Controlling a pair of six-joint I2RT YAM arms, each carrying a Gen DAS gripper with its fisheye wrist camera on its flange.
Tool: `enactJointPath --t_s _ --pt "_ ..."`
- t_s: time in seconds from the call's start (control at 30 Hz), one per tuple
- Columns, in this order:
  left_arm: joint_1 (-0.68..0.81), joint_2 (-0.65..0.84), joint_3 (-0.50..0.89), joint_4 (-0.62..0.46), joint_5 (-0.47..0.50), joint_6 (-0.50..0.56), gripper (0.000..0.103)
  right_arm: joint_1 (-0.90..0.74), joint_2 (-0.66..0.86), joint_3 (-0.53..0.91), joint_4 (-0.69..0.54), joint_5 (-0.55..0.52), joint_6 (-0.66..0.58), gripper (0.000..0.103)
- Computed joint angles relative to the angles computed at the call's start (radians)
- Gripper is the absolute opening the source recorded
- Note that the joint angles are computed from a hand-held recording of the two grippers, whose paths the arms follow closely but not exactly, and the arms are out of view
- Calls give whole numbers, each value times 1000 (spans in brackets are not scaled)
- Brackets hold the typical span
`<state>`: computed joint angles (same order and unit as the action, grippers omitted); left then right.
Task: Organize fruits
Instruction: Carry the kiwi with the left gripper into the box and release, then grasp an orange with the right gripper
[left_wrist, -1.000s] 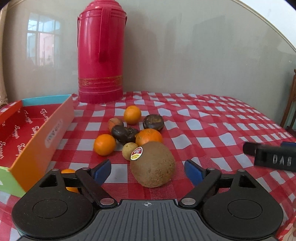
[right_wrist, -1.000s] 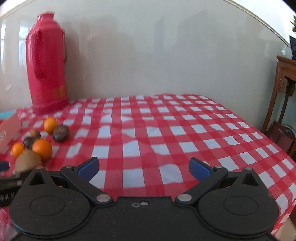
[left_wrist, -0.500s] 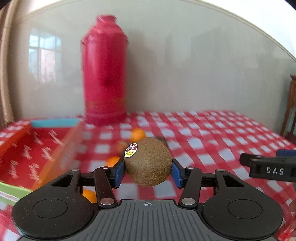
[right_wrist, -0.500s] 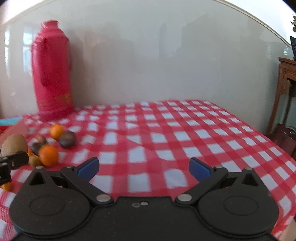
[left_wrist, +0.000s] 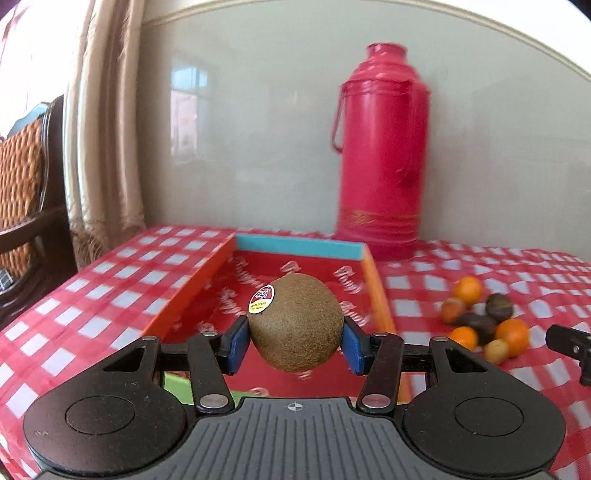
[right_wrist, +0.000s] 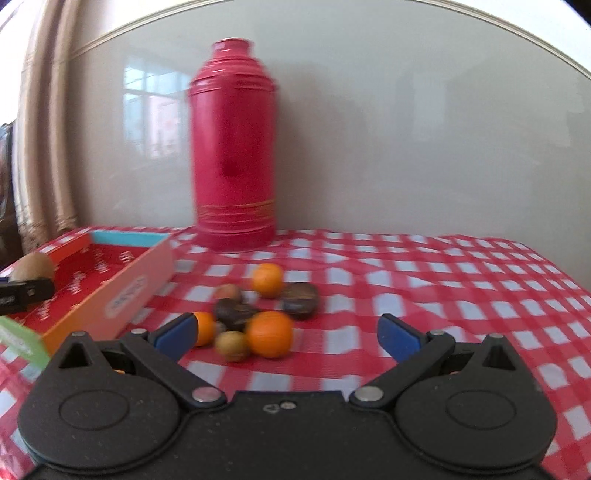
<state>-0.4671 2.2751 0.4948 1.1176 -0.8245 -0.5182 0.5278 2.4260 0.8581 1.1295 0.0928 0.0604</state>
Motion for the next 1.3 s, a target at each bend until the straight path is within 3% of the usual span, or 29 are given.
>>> enactJointPath --t_s 0.03,0.07,0.1,0.17,0.2,0.4,0.5,0.63,0.77,1.13,1.23,1.3 --pt "14 -1 -8 3 18 -5 53 12 4 10 -8 -2 -6 98" --pt "16 3 -20 24 15 -7 61 27 3 6 -6 4 -5 98" --pt "9 16 -42 81 -2 4 77 37 5 10 -10 1 -5 98" --pt "-19 32 -68 160 -57 27 91 49 10 15 -6 -1 -7 98" --pt "-34 34 -75 172 -79 31 92 57 11 8 5 3 -4 98" --pt "-64 24 -124 179 -63 -23 96 58 27 19 28 53 -18 97" --pt "-77 25 -132 176 -79 -34 99 32 48 75 -32 51 -7 90" --pt "-69 33 -144 182 -75 -39 100 -4 68 153 -141 41 38 68" --pt "-36 36 -155 206 -41 -41 100 -10 82 205 -219 59 40 56" --pt "-21 34 -138 198 -10 -13 100 -4 106 307 -340 -16 68 51" --pt "-13 35 -145 205 -4 -14 100 -28 102 332 -393 -89 131 33" --pt "-5 33 -150 207 0 -13 100 -24 95 331 -404 -88 136 32"
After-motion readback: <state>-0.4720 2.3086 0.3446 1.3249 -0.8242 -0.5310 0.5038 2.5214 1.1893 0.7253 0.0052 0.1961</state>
